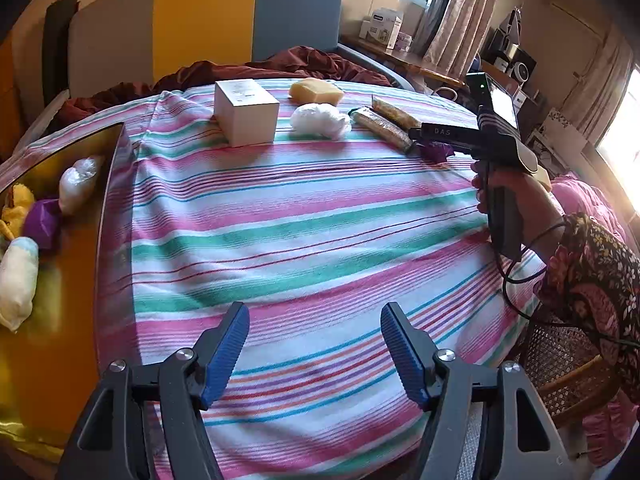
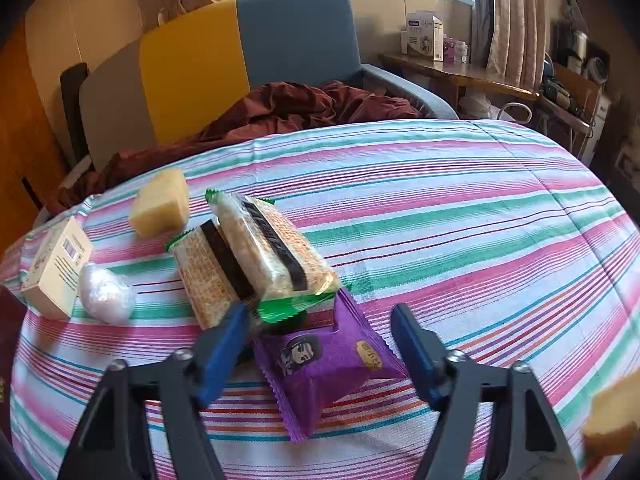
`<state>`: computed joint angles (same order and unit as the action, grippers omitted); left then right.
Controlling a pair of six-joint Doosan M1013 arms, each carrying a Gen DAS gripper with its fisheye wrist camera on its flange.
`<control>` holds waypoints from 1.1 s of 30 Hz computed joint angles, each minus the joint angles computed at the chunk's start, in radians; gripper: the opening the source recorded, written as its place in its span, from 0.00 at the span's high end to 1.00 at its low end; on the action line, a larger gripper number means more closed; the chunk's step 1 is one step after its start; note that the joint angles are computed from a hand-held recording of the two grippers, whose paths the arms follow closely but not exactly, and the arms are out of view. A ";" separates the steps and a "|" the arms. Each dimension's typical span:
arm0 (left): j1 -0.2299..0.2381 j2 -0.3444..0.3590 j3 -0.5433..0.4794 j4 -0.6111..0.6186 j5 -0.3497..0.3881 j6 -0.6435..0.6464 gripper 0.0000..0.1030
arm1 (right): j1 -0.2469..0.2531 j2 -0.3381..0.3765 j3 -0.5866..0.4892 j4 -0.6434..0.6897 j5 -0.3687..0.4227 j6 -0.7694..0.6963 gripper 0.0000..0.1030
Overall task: Organize objects
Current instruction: 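Move the right gripper to the second purple snack packet and grasp it, then grasp the white plastic-wrapped bag with the left gripper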
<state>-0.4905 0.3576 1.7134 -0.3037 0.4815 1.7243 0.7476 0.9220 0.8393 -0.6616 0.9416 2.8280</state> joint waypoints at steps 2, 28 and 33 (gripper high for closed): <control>-0.002 0.005 -0.009 -0.006 0.005 0.010 0.33 | 0.001 -0.002 0.003 -0.002 -0.002 0.006 0.40; -0.014 0.136 -0.222 -0.023 0.075 -0.006 0.33 | 0.030 -0.015 0.004 0.097 0.139 -0.109 0.46; -0.041 0.214 -0.345 0.134 0.103 -0.142 0.31 | 0.028 -0.018 0.006 0.116 0.140 -0.082 0.46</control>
<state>-0.5315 0.5720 1.3685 -0.1701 0.5845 1.5823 0.7756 0.9040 0.8455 -0.5459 1.0812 2.7460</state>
